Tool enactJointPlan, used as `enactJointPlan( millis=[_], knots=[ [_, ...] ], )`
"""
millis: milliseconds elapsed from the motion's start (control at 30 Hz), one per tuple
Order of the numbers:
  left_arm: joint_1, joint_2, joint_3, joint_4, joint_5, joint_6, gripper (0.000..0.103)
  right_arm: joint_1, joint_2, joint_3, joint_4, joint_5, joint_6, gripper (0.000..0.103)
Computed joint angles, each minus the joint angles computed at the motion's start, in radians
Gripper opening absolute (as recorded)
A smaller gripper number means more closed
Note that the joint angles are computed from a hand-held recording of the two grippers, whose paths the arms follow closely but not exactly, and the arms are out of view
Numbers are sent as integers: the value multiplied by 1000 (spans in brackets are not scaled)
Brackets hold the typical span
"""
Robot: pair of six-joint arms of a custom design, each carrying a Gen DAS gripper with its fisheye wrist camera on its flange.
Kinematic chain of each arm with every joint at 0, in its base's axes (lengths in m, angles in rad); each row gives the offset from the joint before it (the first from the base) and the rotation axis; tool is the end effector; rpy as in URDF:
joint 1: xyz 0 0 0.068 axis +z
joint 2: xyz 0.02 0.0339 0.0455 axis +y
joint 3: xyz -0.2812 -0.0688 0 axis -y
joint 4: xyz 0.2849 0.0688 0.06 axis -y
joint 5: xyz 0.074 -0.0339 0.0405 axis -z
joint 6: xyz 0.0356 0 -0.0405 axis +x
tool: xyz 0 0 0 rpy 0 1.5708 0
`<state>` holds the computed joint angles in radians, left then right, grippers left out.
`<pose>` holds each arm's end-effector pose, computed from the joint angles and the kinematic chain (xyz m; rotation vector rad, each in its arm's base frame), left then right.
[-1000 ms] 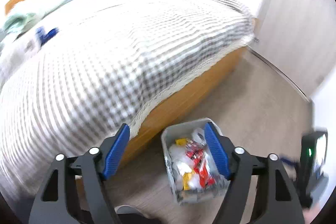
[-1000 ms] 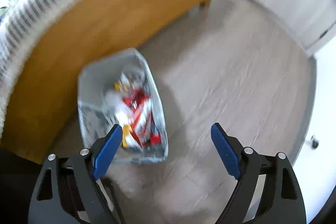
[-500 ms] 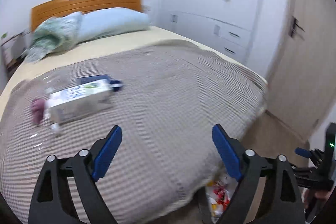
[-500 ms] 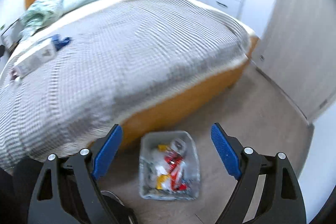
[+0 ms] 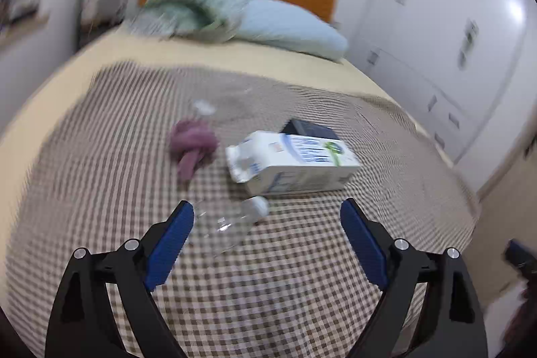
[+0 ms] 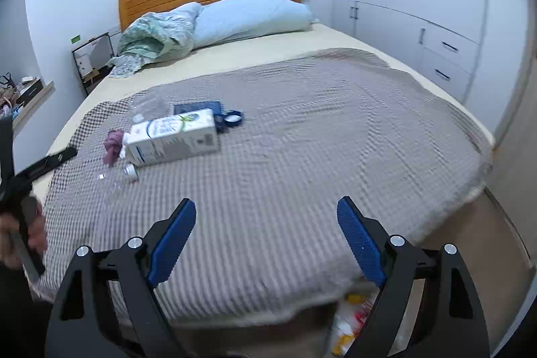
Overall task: Collect trash
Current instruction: 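Move both tools back toward the remaining trash on the bed, then grasp the blue bottle cap with the right tool, then grasp the dark blue box with the left tool while the right tool holds the cap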
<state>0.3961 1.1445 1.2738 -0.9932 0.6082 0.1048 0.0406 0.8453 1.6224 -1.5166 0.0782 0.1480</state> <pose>0.2344 0.0760 0.3873 -0.0696 2.2897 -0.4838 0.0754 0.0003 0.4927 0.1636 2.3017 0.0060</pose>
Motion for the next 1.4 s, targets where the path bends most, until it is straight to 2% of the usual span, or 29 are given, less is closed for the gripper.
enactJointPlan(
  millis=[67,133,233,400,533,567,600,633,700,767,800,833,867,900,1000,1033,1067,1133,1167,1200,1233,1300,1367,1400],
  knots=[
    [30,32,4,-2,18,-8,86,78,43,-60,108,24,80,82],
    [48,54,6,17,29,-8,86,71,84,-135,243,29,102,82],
    [51,66,4,60,37,-32,86,33,173,-202,406,33,30,82],
    [-12,97,-5,143,22,-104,86,-146,414,-175,564,-148,-96,82],
    [-75,96,-38,214,-70,-136,86,-187,617,-114,661,-211,-100,82],
    [-86,99,-40,223,-95,-136,86,-193,646,-100,663,-233,-100,78],
    [-95,105,-34,221,-117,-139,86,-198,702,-65,651,-267,-106,65],
    [-99,113,-24,216,-122,-145,86,-198,758,-23,631,-287,-111,57],
    [-102,133,-1,220,-117,-161,86,-187,844,48,617,-316,-123,54],
    [-141,193,75,199,-165,-135,86,-173,899,94,608,-312,-147,52],
    [-176,232,133,181,-221,-97,87,-168,937,127,593,-316,-157,49],
    [-216,270,191,175,-289,-55,87,-163,964,146,581,-327,-165,41],
    [-245,297,229,179,-332,-25,91,-161,982,158,577,-346,-173,39],
    [-293,348,303,173,-389,29,96,-157,993,165,576,-352,-180,36],
    [-386,480,480,128,-477,117,96,-154,989,151,607,-359,-191,30],
    [-419,550,567,97,-503,148,96,-158,990,149,610,-374,-192,12],
    [-452,615,641,84,-537,178,96,-163,985,140,612,-400,-190,9],
    [-494,704,731,82,-593,231,96,-171,941,81,646,-416,-194,8],
    [-508,735,753,91,-611,255,96,-177,899,31,671,-405,-206,8],
    [-525,776,757,136,-669,281,96,-188,857,-16,688,-398,-214,8],
    [-530,818,789,128,-697,285,96,-194,828,-46,699,-387,-208,8],
    [-534,924,909,49,-721,295,95,-232,734,-137,732,-403,-193,8],
    [-535,993,983,25,-738,308,95,-268,671,-191,755,-421,-182,7],
    [-536,1054,1070,-37,-744,318,95,-290,643,-214,762,-441,-175,7]
  ],
)
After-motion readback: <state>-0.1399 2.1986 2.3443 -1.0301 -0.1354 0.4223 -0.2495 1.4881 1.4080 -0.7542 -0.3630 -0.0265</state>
